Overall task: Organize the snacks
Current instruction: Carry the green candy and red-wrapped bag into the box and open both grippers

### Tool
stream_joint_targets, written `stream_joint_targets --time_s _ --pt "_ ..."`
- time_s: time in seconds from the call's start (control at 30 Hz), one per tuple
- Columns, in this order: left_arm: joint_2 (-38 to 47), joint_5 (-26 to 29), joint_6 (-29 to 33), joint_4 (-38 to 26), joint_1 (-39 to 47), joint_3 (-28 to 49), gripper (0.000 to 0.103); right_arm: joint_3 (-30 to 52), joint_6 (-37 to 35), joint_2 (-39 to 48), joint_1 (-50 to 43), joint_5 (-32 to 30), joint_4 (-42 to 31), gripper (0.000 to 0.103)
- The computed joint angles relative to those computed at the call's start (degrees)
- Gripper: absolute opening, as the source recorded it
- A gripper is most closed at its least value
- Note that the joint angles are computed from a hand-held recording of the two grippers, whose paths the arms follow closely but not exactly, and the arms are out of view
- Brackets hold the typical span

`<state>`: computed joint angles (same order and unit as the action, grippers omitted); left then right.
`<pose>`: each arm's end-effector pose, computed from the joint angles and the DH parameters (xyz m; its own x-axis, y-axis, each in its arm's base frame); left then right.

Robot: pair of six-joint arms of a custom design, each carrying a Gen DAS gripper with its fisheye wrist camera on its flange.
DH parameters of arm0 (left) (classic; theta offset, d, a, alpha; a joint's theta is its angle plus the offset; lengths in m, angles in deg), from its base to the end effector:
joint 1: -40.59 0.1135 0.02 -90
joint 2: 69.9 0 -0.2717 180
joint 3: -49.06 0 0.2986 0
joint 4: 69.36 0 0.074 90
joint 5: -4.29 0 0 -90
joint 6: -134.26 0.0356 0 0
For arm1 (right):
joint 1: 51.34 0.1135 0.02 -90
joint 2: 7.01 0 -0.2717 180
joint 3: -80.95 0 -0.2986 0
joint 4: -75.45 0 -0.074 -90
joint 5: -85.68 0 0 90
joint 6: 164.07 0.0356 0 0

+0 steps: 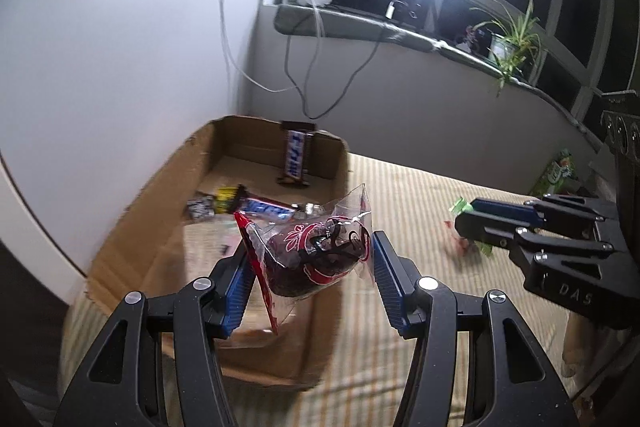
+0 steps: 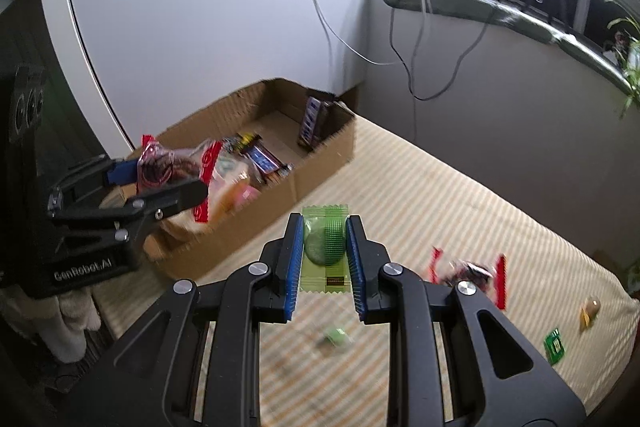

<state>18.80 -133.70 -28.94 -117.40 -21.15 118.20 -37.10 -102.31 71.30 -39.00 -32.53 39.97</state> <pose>0.1807 -0.2803 0.1947 -0.5625 -0.3067 -0.7678 -0.2874 0.9433 -0.1663 0.3057 0.0841 0.2126 -0.4526 -0.5258 -0.7202 -0.7807 0.6239 0.0351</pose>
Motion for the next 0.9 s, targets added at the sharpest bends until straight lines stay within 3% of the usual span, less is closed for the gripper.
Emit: stream_joint_targets --time_s 0.47,0.9 --pt "-7.7 -0.6 -4.8 -3.7 1.1 -7.6 0.055 4.9 7.4 6.4 11.3 4.3 4.3 0.022" --pt "-10.7 0.9 -3.5 -1.8 3.4 -11.5 0.055 10.1 9.9 14.0 15.8 6.1 5.1 0.022"
